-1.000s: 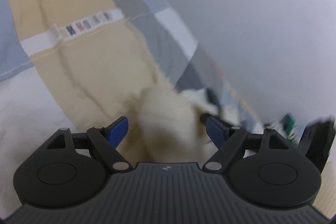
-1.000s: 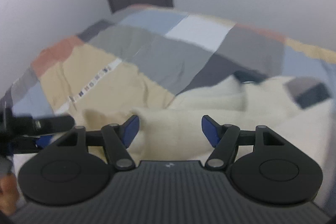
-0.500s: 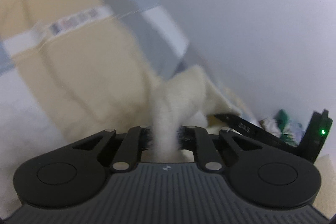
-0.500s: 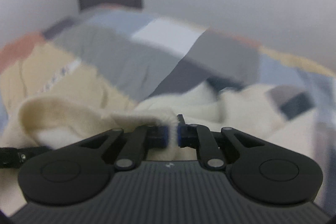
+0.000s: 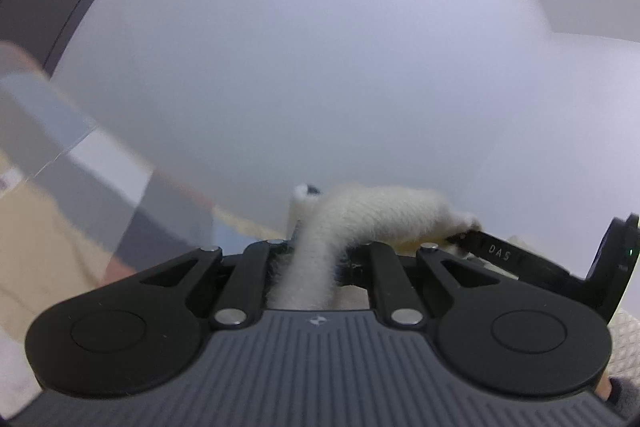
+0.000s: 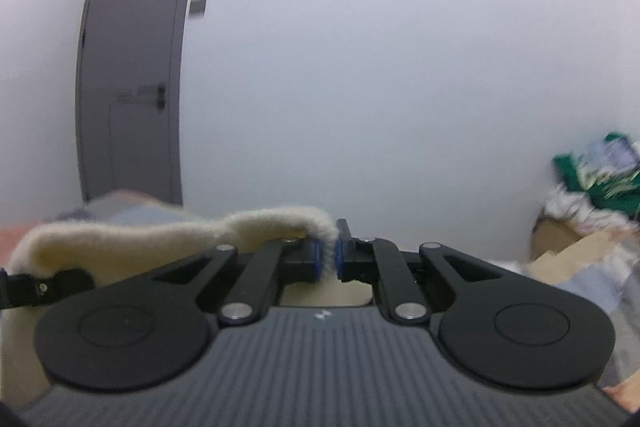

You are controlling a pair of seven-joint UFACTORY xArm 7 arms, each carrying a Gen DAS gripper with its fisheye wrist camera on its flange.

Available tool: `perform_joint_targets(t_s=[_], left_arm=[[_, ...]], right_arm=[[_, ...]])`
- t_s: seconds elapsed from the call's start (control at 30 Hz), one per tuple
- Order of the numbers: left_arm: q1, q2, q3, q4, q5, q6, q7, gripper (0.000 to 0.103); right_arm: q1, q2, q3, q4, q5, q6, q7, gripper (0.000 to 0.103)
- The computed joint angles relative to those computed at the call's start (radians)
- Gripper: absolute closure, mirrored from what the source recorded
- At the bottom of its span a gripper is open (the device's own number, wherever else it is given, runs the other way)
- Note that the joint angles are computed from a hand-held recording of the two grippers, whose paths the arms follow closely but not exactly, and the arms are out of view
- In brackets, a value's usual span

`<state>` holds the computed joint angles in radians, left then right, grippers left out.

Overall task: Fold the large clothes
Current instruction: 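Lift the sweater up with both grippers to shake it out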

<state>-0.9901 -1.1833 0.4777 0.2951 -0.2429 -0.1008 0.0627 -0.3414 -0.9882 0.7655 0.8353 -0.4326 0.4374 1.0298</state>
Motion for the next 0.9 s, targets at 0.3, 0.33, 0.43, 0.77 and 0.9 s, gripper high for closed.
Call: perform_joint_targets(t_s=[0.3, 0.33, 0.43, 0.77, 0.9], left_arm=[[0.142, 0.121, -0.292, 0.420, -0.012, 0.323, -0.092, 0.091], [0.155, 0.150, -0.309, 0.484, -0.018, 0.351, -0.094, 0.091], [0.194, 0.230, -0.360, 0.663, -0.028, 0.404, -0.086, 0.091], [0.297, 0.395, -0.462, 1.114, -0.059, 0.572, -0.001, 0.091], [0.355, 0.464, -0.478, 1.182, -0.080, 0.606, 0.027, 0.091]], right_arm=[[0.067, -0.096, -0.166, 0.171, 0.024, 0.105, -0.172, 0.093], [0.064, -0.095, -0.182, 0.204, 0.031, 0.112, -0.193, 0.093], [0.027, -0.082, -0.205, 0.321, 0.042, 0.137, -0.259, 0.093], [-0.087, 0.056, -0.255, 0.724, 0.152, 0.211, -0.409, 0.093], [-0.121, 0.123, -0.246, 0.785, 0.167, 0.212, -0.442, 0.093]])
